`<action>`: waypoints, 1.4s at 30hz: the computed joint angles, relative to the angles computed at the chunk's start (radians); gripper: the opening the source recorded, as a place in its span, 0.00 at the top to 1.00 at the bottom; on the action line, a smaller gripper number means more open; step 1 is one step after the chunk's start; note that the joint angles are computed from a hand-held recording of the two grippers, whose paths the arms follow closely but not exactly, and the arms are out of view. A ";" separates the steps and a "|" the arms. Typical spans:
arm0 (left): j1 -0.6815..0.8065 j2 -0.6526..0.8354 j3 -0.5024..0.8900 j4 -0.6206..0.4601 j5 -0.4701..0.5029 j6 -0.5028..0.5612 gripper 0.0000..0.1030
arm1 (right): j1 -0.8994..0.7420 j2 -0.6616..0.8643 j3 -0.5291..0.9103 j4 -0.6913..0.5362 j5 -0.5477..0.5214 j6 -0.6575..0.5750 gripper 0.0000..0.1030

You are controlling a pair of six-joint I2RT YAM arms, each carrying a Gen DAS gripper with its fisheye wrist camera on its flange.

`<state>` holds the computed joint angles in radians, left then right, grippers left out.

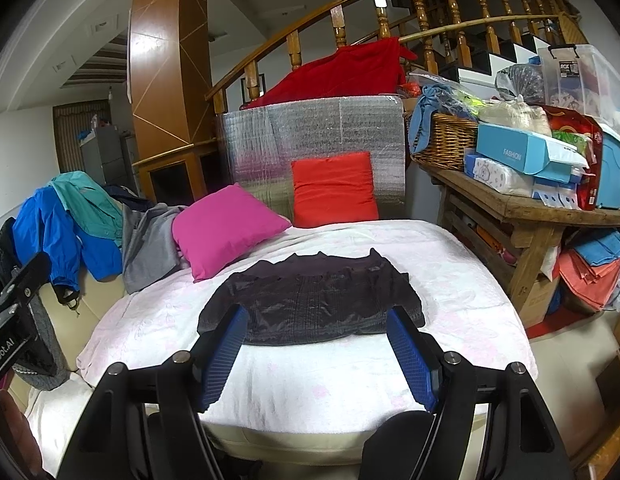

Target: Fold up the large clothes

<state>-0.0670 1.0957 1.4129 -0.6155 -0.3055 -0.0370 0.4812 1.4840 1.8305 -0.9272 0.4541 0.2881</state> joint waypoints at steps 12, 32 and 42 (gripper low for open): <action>0.017 -0.001 -0.010 0.006 0.014 0.005 0.01 | 0.013 0.007 0.003 -0.007 0.010 0.007 0.27; 0.025 0.009 -0.021 0.014 0.013 0.000 0.01 | 0.013 0.018 -0.002 -0.002 0.003 0.008 0.27; 0.011 0.037 -0.018 0.021 -0.004 -0.007 0.01 | -0.008 0.042 -0.003 0.003 -0.022 -0.003 0.27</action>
<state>-0.0561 1.1325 1.3946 -0.5947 -0.3090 -0.0444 0.4730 1.5260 1.8275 -0.9246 0.4319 0.2856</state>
